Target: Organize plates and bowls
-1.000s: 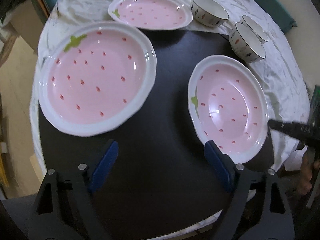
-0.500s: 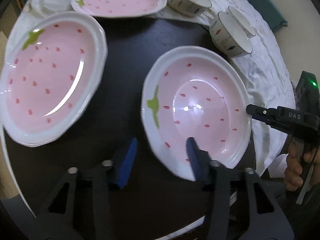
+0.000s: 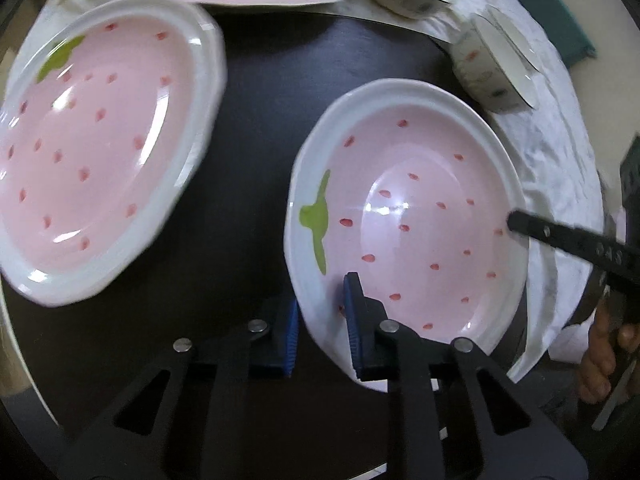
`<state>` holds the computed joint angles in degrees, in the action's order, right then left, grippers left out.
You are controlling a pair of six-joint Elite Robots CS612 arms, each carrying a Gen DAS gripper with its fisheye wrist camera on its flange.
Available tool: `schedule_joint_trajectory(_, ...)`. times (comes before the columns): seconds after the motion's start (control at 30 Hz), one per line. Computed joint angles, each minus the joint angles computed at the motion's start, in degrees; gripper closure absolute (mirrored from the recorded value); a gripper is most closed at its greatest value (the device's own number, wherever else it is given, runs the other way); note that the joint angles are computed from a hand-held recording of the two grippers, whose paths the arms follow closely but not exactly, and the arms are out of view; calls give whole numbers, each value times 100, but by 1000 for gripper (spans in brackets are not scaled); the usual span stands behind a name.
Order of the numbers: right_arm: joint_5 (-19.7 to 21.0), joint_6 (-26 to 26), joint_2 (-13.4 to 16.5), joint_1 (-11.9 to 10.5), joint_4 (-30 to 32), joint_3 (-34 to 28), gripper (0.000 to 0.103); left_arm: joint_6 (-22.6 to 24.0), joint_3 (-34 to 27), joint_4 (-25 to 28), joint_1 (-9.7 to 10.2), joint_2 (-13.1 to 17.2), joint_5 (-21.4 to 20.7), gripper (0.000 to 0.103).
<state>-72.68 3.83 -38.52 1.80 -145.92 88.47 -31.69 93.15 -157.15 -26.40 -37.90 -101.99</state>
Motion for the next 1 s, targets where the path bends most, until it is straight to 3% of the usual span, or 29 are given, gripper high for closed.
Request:
schedule_joint_trajectory(0.1, 257, -119, 2, -3, 211, -9, 86, -143, 73, 74, 31, -48, 66, 86)
schedule_joint_trajectory(0.23, 167, -364, -14, 99, 292, -16, 87, -52, 142, 103, 83, -96, -94, 83)
schedule_joint_trajectory(0.3, -1, -180, -32, 119, 267, -53, 87, -69, 224, 232, 100, -193, -46, 74)
schedule_joint_trajectory(0.37, -327, -139, -111, 185, -114, -2, 83, -144, 411, 209, 130, -361, 58, 50)
schedule_joint_trajectory(0.43, -342, -165, -195, 228, -497, 59, 83, -277, 663, -20, 187, -555, 200, 36)
schedule_joint_trajectory(0.53, 250, -234, -185, 265, -598, -62, 83, -466, 875, -461, 316, -688, 499, 31)
schedule_joint_trajectory(0.7, 1425, -328, 185, 442, 213, -731, 83, -1131, 1023, -1003, 644, -698, 853, 31)
schedule_joint_trajectory(0.83, 1377, -422, 485, 687, 587, -1216, 83, -1941, 1031, -1273, 874, -579, 946, 32)
schedule_joint_trajectory(1.0, 1919, 201, 873, 729, 663, -1663, 83, -2219, 726, -1409, 1085, -286, 466, 33)
